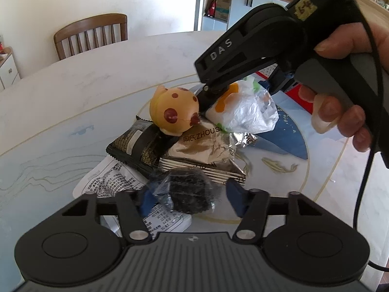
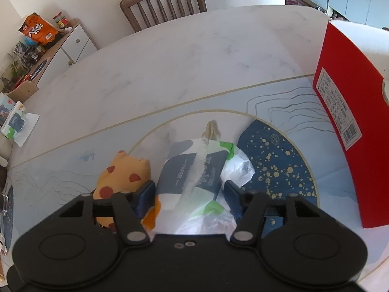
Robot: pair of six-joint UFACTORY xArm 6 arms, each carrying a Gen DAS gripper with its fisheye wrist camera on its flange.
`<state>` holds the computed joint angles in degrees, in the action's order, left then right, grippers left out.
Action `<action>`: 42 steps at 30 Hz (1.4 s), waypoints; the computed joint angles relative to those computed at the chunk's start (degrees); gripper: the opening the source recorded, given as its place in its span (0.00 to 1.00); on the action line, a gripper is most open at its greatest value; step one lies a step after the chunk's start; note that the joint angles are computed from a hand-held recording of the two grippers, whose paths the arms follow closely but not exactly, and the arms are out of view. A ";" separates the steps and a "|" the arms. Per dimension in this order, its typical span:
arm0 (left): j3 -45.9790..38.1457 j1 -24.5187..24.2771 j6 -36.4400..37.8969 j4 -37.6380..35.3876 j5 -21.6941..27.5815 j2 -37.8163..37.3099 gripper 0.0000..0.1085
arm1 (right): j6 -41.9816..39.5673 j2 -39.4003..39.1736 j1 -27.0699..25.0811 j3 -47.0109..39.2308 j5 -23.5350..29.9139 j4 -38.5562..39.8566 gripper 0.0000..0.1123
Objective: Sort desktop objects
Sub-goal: 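Grasp black seaweed snack pack with left tool while right tool grasps white tissue bag, then carry snack pack with left tool while right tool carries tissue bag into red box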
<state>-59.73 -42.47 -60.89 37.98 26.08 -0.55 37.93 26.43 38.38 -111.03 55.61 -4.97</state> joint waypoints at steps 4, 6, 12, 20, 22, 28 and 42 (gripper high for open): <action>0.13 0.03 0.92 -0.81 0.13 -0.08 0.48 | -0.32 -0.14 0.24 -0.29 0.56 -0.82 0.46; 0.30 0.18 1.19 -1.45 -0.22 -0.18 0.43 | -0.51 -0.57 0.37 0.18 0.25 -1.39 0.42; 0.64 0.38 0.88 -2.11 0.06 -0.80 0.39 | -0.76 -2.61 0.63 2.47 -1.44 -2.76 0.36; 1.33 0.09 0.36 -3.25 0.41 -3.25 0.39 | 0.18 -6.88 0.89 7.27 -3.97 -4.74 0.35; 1.29 -0.19 -0.52 -2.61 0.82 -3.98 0.39 | 0.43 -8.22 0.99 8.79 -4.57 -4.93 0.35; 0.44 -1.20 -2.16 -0.12 2.15 -5.27 0.39 | 0.56 -12.10 1.50 12.99 -6.27 -5.41 0.35; -2.19 -3.92 -5.39 2.23 4.17 -6.96 0.39 | -0.75 -21.45 3.08 22.44 -9.34 -6.14 0.35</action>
<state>-61.92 -46.39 -66.28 40.22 30.25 -7.51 37.17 4.98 41.45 -88.59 46.27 -11.11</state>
